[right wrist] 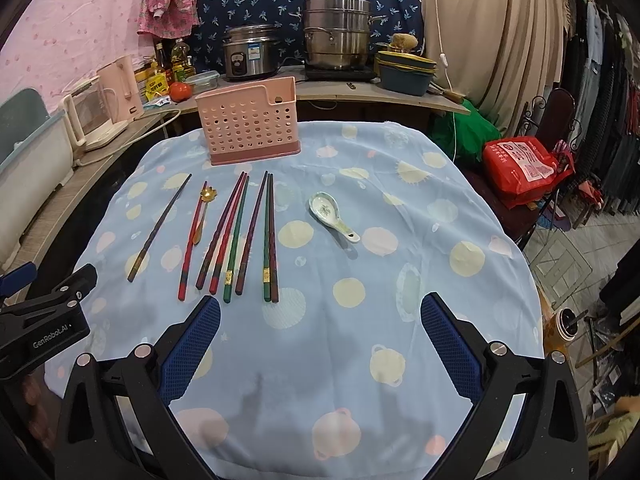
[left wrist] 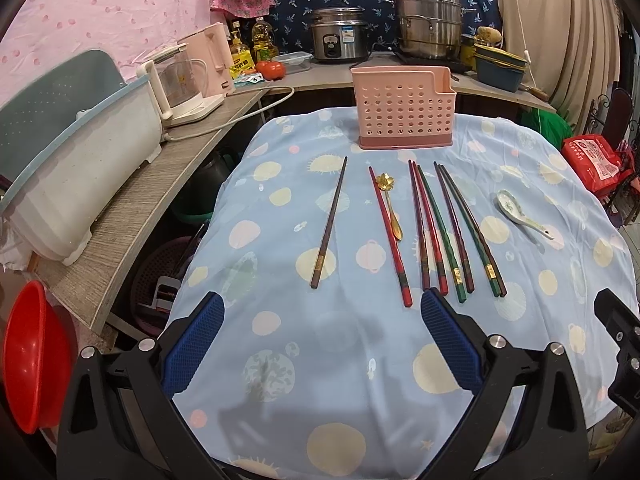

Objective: Organize utensils

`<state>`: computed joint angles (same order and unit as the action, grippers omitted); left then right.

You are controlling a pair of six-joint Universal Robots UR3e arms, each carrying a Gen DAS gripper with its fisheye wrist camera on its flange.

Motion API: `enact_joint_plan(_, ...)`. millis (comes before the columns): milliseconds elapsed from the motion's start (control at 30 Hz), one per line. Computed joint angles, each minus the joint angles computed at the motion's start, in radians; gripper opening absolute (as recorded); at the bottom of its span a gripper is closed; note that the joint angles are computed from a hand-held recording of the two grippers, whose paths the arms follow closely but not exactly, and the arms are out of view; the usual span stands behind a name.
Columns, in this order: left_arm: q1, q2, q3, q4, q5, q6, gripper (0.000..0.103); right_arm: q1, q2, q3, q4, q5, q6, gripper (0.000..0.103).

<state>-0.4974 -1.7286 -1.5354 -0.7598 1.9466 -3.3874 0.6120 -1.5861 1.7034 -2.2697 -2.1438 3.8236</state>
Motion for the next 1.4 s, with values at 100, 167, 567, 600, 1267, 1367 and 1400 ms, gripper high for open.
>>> enact_joint_plan(100, -0.001, 0.001, 0.000, -0.002, 0.000, -0.001, 0.094, -0.001, -0.004, 0.004, 0.001, 0.001, 0.001, 0.096)
enact_joint_plan(167, -0.002, 0.001, 0.002, -0.004, -0.001, -0.001, 0.094, -0.001, -0.006, 0.005, 0.003, 0.001, 0.003, 0.096)
enact_joint_plan(567, -0.007, 0.003, -0.008, 0.004, 0.004, -0.004, 0.094, 0.003, -0.014, 0.017, -0.011, -0.005, 0.000, 0.096)
enact_joint_plan(600, -0.008, 0.004, -0.008, 0.004, 0.004, -0.005, 0.094, 0.005, -0.012, 0.015, -0.010, -0.008, 0.000, 0.096)
enact_joint_plan(1267, 0.004, 0.008, -0.011, -0.002, -0.011, -0.005, 0.095, -0.002, -0.005, 0.011, -0.011, 0.004, -0.007, 0.096)
enact_joint_plan(1367, 0.003, 0.010, -0.011, 0.001, -0.009, -0.005, 0.095, -0.001, -0.003, 0.012, -0.018, 0.000, -0.007, 0.096)
enact_joint_plan(1400, 0.001, 0.010, -0.011, 0.001, -0.007, -0.005, 0.095, 0.000, -0.002, 0.012, -0.019, 0.000, -0.006, 0.096)
